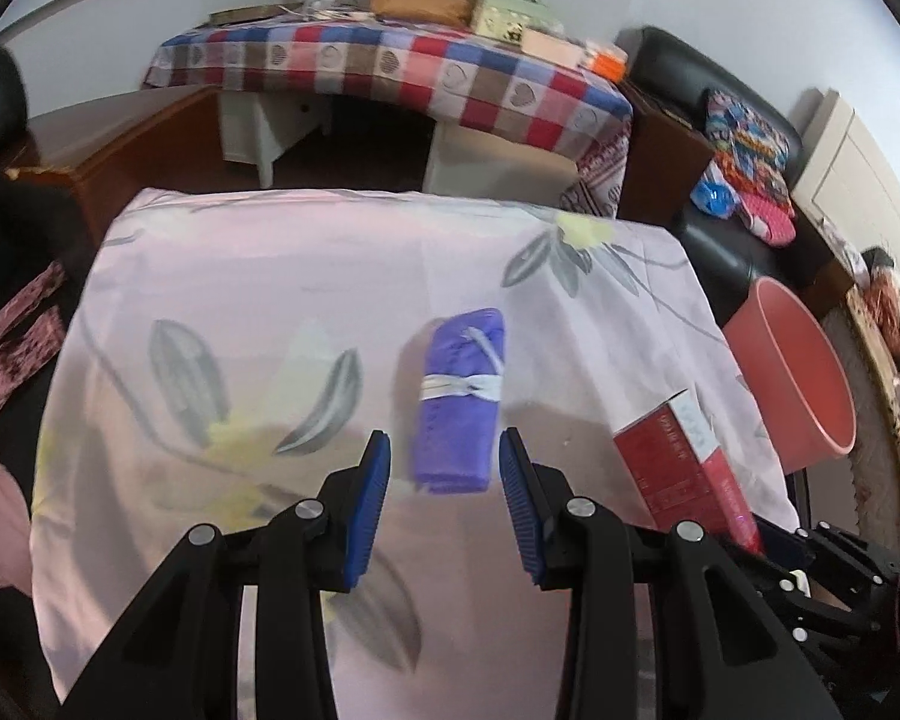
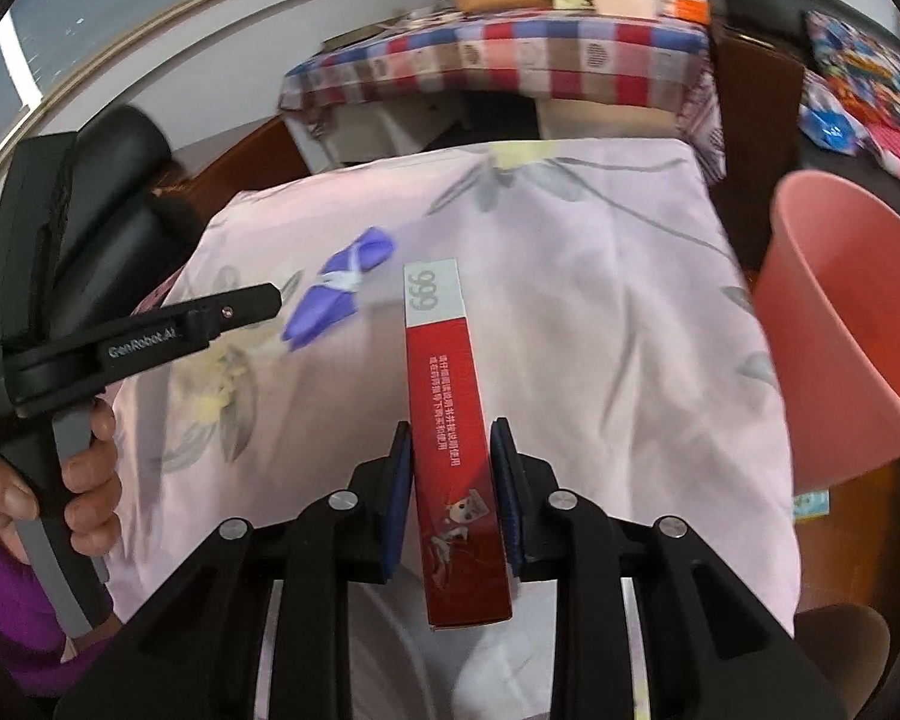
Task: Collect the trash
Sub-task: 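Grasp the red printed box with the right tool while the left tool grasps the purple cloth bundle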
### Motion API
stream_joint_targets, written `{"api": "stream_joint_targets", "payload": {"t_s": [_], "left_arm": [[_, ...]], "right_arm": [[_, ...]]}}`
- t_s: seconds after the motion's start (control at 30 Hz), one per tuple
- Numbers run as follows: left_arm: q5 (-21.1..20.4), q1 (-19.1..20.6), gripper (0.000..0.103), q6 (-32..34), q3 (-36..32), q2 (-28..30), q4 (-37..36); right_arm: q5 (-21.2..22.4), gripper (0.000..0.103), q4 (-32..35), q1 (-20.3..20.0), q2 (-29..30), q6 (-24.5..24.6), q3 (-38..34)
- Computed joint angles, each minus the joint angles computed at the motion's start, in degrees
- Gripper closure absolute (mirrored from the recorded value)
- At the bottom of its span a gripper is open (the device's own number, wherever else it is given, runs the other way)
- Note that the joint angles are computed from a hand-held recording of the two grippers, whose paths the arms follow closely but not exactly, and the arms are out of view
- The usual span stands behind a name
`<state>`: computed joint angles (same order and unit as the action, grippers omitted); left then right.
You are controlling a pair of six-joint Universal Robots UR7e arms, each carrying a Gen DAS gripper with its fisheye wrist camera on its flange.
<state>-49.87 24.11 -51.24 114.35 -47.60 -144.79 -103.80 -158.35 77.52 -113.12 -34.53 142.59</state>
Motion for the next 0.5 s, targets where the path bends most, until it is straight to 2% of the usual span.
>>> {"api": "stream_joint_targets", "payload": {"t_s": [0.27, 0.5], "left_arm": [[-0.3, 2.1, 0.066, 1.5, -5.3, 4.6, 4.7], [0.7, 3.1, 0.066, 1.2, -5.8, 5.9, 4.4]], "right_arm": [[1.0, 0.077, -0.5, -2.0, 0.5, 0.6, -0.4], [1.4, 0.077, -0.9, -3.1, 0.6, 0.4, -0.5]]}}
